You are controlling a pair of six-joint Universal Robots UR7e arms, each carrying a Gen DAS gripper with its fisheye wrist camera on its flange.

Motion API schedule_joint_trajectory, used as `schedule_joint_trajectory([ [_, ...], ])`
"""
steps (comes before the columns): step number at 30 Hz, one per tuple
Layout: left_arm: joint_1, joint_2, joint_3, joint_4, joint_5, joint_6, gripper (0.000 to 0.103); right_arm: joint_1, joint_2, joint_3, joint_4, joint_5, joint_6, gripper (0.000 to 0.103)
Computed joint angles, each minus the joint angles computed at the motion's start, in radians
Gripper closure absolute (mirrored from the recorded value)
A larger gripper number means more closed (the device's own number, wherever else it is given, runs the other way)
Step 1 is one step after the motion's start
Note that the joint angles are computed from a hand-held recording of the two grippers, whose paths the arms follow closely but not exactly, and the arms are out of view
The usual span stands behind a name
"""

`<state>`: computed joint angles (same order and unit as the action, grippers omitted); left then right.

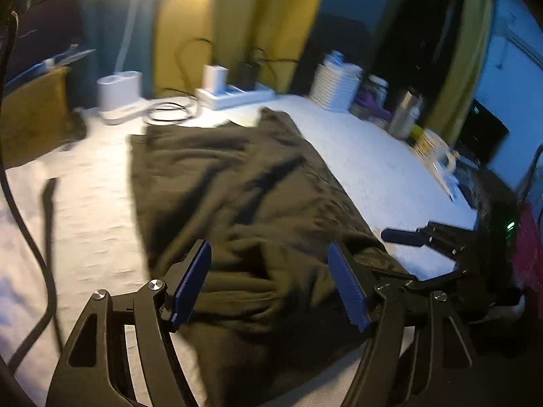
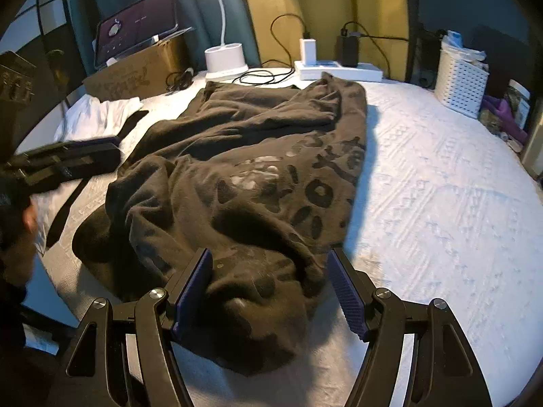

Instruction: Fold small clothes

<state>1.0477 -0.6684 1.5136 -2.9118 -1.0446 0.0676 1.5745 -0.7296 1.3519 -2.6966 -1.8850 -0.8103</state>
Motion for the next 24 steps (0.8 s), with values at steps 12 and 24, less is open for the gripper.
schedule_joint_trajectory([
  [12,-0.014,-0.032,0.087,0.016,0.028,-0.063,0.103,-0.017,-0.027,0.031,-0.046,0.012,0.006,0.031],
  [24,-0.032,-0.086,0.202,0.051,0.064,-0.21,0.103,-0.024,-0.045,0.11,-0.03,0.011,-0.029,0.031],
])
